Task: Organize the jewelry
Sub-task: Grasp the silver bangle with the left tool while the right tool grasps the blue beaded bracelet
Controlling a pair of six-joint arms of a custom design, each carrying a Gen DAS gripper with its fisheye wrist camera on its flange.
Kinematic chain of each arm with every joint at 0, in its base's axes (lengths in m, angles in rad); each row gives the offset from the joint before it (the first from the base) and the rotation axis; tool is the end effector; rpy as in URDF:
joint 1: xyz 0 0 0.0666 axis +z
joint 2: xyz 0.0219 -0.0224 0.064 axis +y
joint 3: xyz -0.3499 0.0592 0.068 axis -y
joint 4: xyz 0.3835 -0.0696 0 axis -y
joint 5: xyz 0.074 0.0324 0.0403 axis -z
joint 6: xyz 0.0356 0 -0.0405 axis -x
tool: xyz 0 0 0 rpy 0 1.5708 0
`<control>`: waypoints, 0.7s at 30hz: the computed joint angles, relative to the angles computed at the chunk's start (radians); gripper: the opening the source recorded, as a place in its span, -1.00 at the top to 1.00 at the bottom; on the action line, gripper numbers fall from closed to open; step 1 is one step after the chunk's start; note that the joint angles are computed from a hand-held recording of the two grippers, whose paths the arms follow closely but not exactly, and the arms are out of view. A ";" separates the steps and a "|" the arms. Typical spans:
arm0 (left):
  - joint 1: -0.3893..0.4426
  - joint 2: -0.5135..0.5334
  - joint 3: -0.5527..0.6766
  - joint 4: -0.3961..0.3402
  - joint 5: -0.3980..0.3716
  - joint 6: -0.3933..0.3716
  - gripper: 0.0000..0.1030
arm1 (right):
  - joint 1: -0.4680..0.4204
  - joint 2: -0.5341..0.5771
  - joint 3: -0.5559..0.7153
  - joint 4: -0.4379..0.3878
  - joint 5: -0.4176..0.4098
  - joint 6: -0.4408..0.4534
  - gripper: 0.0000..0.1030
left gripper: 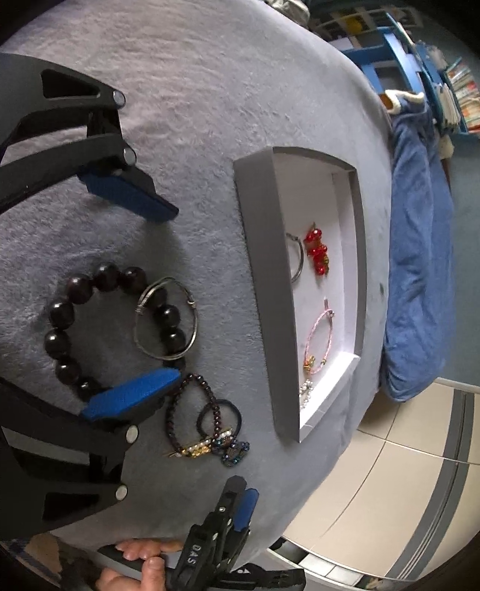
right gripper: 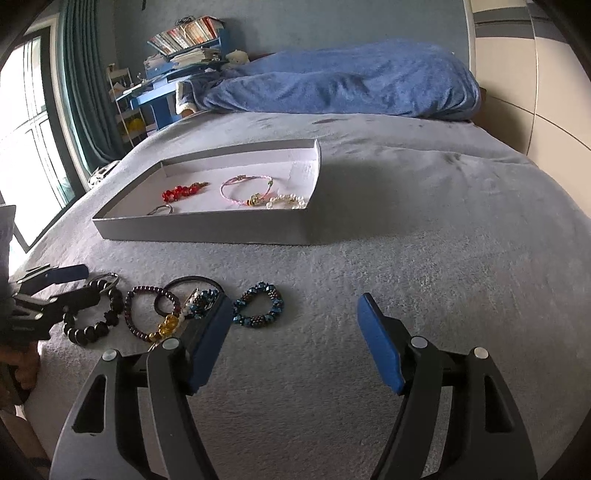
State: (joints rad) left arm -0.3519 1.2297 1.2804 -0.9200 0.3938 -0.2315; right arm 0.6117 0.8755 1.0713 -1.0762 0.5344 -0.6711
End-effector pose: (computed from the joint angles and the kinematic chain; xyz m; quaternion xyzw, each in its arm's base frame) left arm 0.3901 -0.1582 0.4208 0.3292 0.8627 -0.2037 0.3253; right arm 0.2502 0.1529 0.4366 0.1163 0.9046 -0.0038 0.4102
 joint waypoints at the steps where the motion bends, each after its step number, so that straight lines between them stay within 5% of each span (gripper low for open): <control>1: -0.004 0.004 0.003 -0.001 -0.004 0.000 -0.41 | 0.001 0.002 0.001 -0.002 0.000 0.002 -0.35; 7: -0.008 0.006 0.001 -0.004 0.044 -0.028 0.07 | -0.007 0.011 0.006 -0.001 -0.023 0.020 -0.35; 13: 0.002 -0.013 -0.016 0.021 0.068 -0.018 0.07 | 0.004 0.025 0.011 0.028 -0.065 0.089 0.02; 21: 0.007 -0.010 -0.011 0.020 0.076 -0.008 0.07 | -0.005 0.083 0.043 -0.015 -0.114 0.107 0.08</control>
State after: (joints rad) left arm -0.3449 1.2192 1.2691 -0.9000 0.4695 -0.2395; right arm 0.6071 0.9581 1.1145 -1.0917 0.4205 -0.5645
